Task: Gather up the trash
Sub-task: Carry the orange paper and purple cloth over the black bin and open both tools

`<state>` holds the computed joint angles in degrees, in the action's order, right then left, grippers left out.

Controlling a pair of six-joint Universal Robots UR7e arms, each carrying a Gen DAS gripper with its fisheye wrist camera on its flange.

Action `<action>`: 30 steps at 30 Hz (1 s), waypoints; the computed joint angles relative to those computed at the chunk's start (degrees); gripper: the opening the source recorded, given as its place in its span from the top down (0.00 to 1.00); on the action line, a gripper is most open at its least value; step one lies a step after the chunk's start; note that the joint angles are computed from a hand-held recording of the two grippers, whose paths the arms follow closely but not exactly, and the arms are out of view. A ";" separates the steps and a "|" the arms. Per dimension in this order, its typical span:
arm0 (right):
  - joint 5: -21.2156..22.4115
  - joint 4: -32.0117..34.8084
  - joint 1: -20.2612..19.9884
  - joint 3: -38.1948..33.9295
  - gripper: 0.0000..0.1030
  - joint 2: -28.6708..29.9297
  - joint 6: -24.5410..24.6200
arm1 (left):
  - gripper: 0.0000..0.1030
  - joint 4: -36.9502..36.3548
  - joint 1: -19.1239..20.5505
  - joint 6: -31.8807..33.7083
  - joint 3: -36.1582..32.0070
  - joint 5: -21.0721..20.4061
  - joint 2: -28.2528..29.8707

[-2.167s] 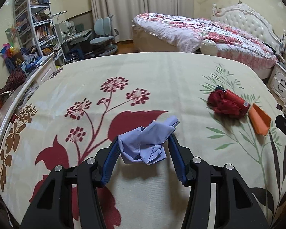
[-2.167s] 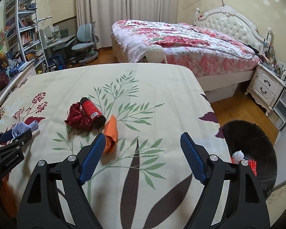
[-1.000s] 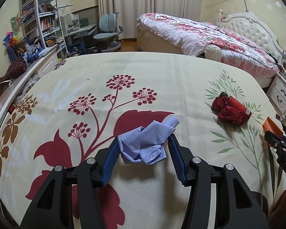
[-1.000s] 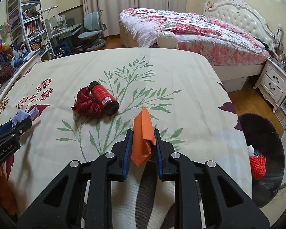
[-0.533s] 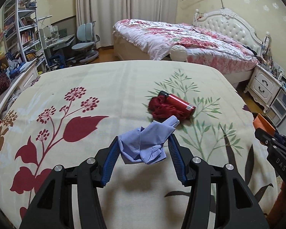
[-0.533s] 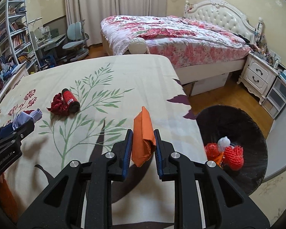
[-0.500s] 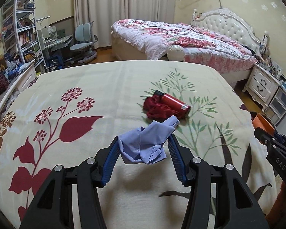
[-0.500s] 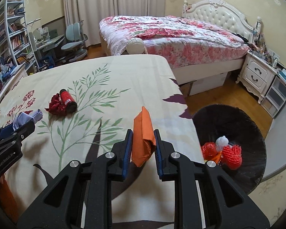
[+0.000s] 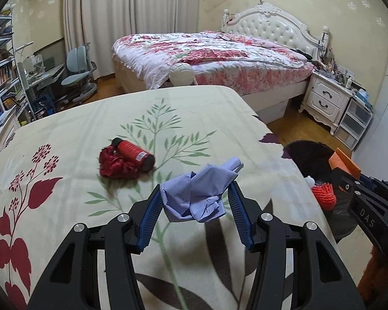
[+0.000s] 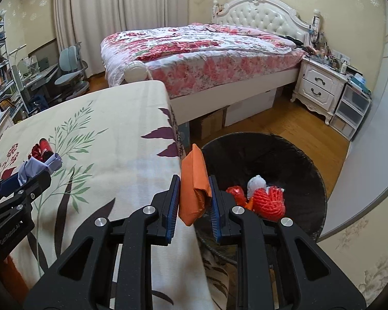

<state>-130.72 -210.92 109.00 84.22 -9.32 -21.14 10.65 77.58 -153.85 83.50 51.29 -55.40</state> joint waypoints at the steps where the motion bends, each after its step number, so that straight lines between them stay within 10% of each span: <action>1: -0.23 -0.72 -0.33 0.47 0.79 -0.35 0.04 | 0.49 -0.10 -0.40 0.11 -0.06 0.17 0.46; 30: -2.20 -6.86 -7.19 2.91 0.79 -4.22 1.08 | 0.49 1.06 -5.95 2.78 -11.57 0.63 15.54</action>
<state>-132.92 -217.78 101.81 87.13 -13.55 -20.06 11.71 71.64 -151.07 71.93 51.92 -39.85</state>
